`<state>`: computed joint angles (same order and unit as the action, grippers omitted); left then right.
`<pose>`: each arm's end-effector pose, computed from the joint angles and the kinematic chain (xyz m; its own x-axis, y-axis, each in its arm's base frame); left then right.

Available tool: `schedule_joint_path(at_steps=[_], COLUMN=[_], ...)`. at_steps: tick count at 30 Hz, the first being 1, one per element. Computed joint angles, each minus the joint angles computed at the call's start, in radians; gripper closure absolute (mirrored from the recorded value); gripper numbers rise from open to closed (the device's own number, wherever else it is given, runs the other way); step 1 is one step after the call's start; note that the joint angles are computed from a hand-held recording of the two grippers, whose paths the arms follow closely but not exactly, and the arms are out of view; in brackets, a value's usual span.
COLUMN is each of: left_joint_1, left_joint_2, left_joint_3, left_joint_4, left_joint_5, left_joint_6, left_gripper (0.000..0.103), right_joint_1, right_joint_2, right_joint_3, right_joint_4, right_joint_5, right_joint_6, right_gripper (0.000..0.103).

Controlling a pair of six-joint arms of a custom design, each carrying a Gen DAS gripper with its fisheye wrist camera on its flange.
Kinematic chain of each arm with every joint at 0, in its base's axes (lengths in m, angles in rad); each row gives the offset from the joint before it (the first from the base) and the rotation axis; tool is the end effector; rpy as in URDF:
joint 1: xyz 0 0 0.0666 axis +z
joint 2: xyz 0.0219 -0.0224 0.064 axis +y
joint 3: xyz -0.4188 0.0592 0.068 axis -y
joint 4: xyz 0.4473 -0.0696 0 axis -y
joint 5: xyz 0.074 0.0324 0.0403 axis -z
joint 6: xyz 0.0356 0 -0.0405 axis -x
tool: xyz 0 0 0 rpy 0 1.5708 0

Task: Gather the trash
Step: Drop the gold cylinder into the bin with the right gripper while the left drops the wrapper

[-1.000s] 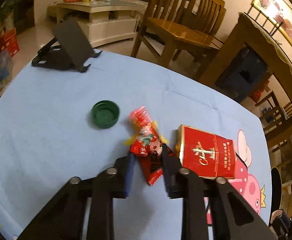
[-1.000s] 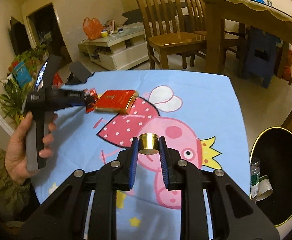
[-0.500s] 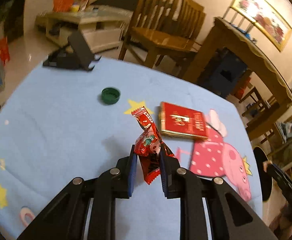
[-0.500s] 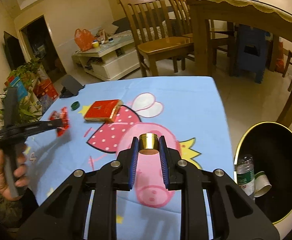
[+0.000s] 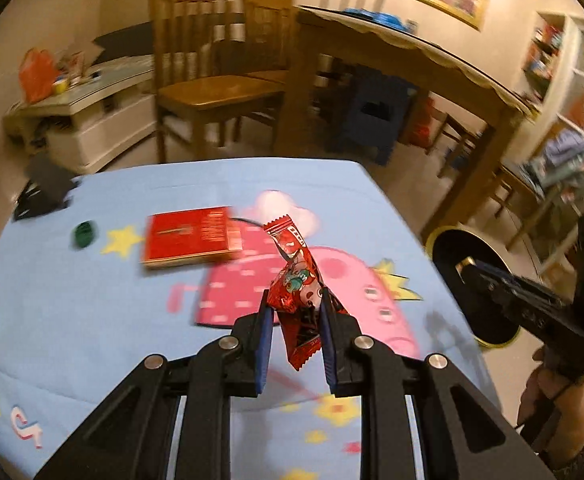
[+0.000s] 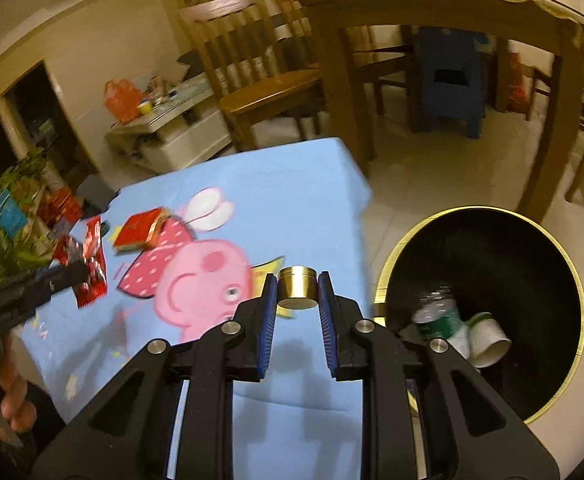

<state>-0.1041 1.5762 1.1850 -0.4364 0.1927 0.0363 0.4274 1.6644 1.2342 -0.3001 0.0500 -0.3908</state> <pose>0.5754 -0.0674 0.2981 -0.7402 0.0415 -0.6711 0.2041 0.9649 -0.1655 0.5622 0.2537 0.2814 -0.7061 0.0964 -0.7015 -0.1202 0.9600 0.2530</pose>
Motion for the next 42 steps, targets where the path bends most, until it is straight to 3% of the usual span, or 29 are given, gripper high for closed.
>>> schedule_joint_path(at_steps=[6, 12, 13, 14, 16, 20, 24, 31, 34, 36, 37, 42], left_joint_1=[-0.108, -0.193, -0.203, -0.213, -0.236, -0.266, -0.295, -0.350, -0.369, -0.380, -0.385, -0.386], left_joint_2=[0.014, 0.044, 0.049, 0.056, 0.076, 0.102, 0.123, 0.215, 0.251, 0.260, 0.258, 0.251], left_joint_3=[0.030, 0.063, 0.066, 0.072, 0.086, 0.106, 0.122, 0.226, 0.280, 0.291, 0.286, 0.270], left_joint_4=[0.015, 0.024, 0.024, 0.023, 0.019, 0.014, 0.013, -0.034, -0.053, -0.042, -0.024, -0.018], left_joint_5=[-0.032, -0.057, -0.058, -0.062, -0.068, -0.073, -0.083, -0.085, -0.099, -0.123, -0.138, -0.120], left_joint_6=[-0.050, -0.088, -0.092, -0.095, -0.103, -0.123, -0.140, -0.171, -0.183, -0.193, -0.194, -0.211], left_gripper=[0.083, 0.083, 0.083, 0.083, 0.083, 0.083, 0.082, 0.080, 0.070, 0.043, 0.039, 0.037], right_joint_1=[-0.082, -0.139, -0.145, -0.151, -0.167, -0.192, -0.217, -0.242, -0.256, -0.264, -0.266, -0.276], right_joint_2=[-0.100, -0.131, -0.126, -0.119, -0.126, -0.187, -0.276, -0.366, -0.411, -0.436, -0.448, -0.455], right_joint_3=[-0.109, -0.157, -0.154, -0.150, -0.166, -0.238, -0.325, -0.402, -0.443, -0.462, -0.471, -0.473], right_joint_4=[0.070, 0.086, 0.072, 0.054, 0.069, 0.178, 0.290, 0.377, 0.415, 0.430, 0.431, 0.404], right_joint_5=[0.115, 0.113, 0.114, 0.118, 0.105, 0.100, 0.171, 0.243, 0.255, 0.271, 0.276, 0.249], right_joint_6=[-0.095, -0.176, -0.186, -0.200, -0.231, -0.281, -0.335, -0.375, -0.390, -0.392, -0.395, -0.405], right_gripper=[0.082, 0.081, 0.079, 0.060, 0.037, 0.033, 0.024, 0.019, 0.018, 0.018, 0.017, 0.015])
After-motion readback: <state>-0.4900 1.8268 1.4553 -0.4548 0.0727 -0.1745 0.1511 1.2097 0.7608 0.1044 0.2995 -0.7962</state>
